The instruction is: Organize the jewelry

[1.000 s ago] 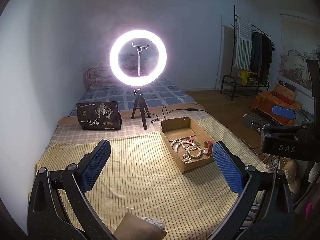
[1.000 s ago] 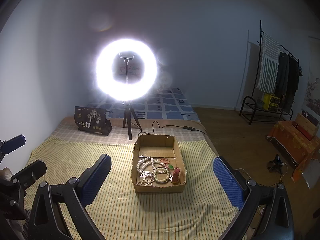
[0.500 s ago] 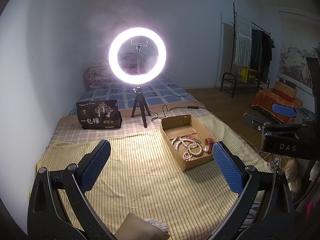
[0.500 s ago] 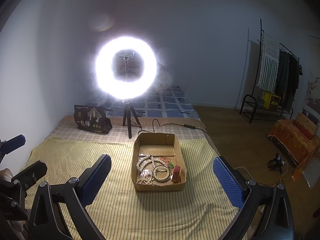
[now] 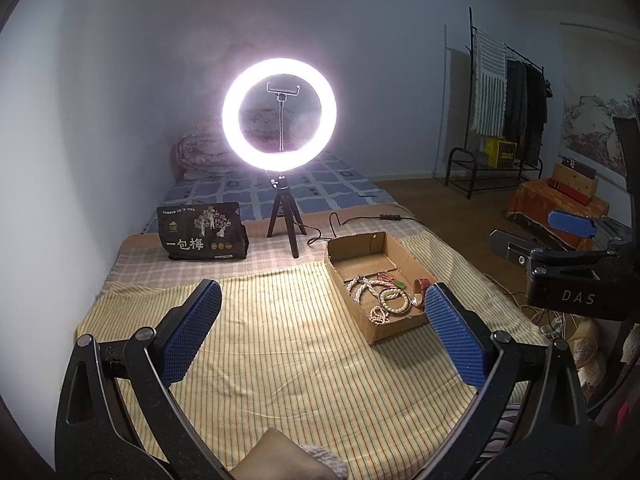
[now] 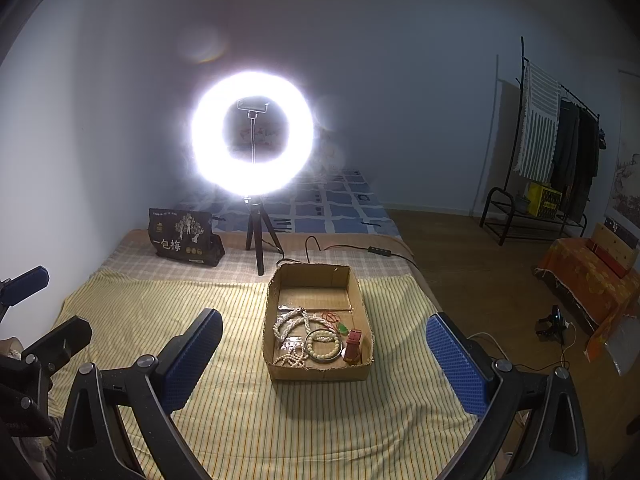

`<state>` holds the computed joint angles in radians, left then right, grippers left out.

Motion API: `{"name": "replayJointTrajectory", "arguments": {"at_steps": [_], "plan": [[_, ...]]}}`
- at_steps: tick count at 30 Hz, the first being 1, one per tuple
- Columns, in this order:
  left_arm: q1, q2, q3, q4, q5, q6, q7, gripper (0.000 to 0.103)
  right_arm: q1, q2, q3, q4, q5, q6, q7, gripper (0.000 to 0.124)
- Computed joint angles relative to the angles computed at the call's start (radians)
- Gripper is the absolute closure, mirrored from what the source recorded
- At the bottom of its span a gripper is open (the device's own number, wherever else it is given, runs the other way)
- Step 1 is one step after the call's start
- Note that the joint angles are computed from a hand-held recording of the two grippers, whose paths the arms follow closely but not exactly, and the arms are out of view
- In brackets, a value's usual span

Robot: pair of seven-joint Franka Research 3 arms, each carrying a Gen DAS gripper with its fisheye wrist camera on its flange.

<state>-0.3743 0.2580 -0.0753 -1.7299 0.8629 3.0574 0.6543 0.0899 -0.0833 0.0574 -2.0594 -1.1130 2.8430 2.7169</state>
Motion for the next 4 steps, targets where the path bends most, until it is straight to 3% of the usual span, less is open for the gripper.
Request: {"name": "replayJointTrajectory", "arguments": {"at_steps": [4], "plan": [[-0.018,0.005,0.022,0.012,0.036,-0.007,-0.037,0.000,0.000,0.000,-0.002,0.000,0.015,0.001,-0.015,0.021]]}}
